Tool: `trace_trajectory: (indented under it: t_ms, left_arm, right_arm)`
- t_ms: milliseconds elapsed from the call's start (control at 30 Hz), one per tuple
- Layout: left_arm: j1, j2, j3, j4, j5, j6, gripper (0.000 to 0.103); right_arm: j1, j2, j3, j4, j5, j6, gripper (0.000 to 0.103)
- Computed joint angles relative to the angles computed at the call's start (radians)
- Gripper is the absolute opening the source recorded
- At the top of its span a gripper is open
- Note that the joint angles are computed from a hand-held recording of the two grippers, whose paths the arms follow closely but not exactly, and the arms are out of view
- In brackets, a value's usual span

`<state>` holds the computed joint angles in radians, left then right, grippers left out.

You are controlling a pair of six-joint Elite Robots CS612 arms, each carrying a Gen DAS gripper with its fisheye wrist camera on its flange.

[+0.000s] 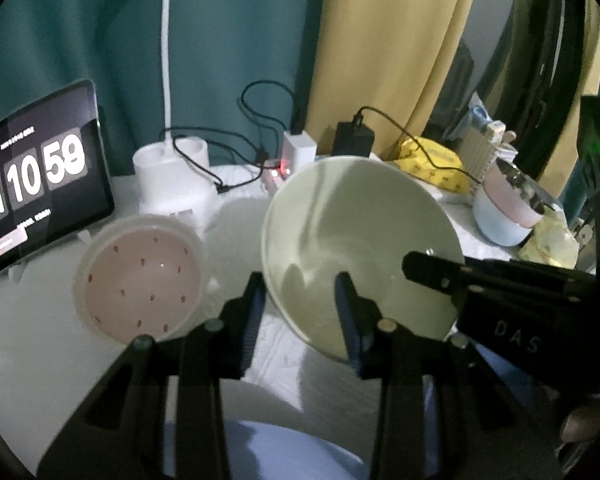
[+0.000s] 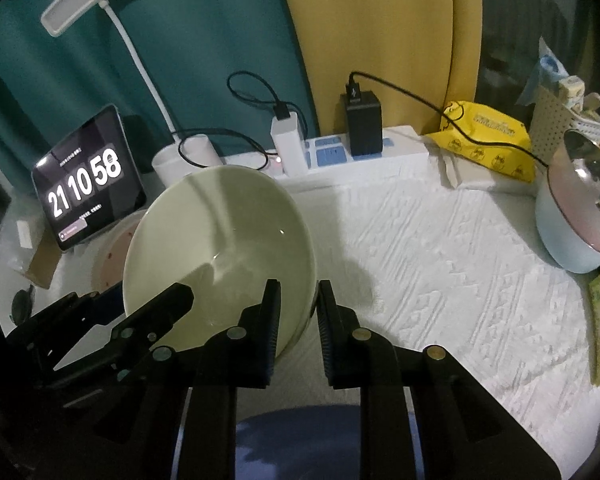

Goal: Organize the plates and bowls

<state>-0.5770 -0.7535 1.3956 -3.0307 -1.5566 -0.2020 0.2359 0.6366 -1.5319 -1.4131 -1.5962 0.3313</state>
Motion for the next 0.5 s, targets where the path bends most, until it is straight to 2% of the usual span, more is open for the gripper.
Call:
trace_trajectory:
  t_ms: [500]
  left_arm:
    - [-0.011,-0.071,0.094,-0.093,0.001,-0.001,0.037]
  right_arm:
    - [0.020,0.008,-0.080,0.000,-0.043,-0.002,0.020]
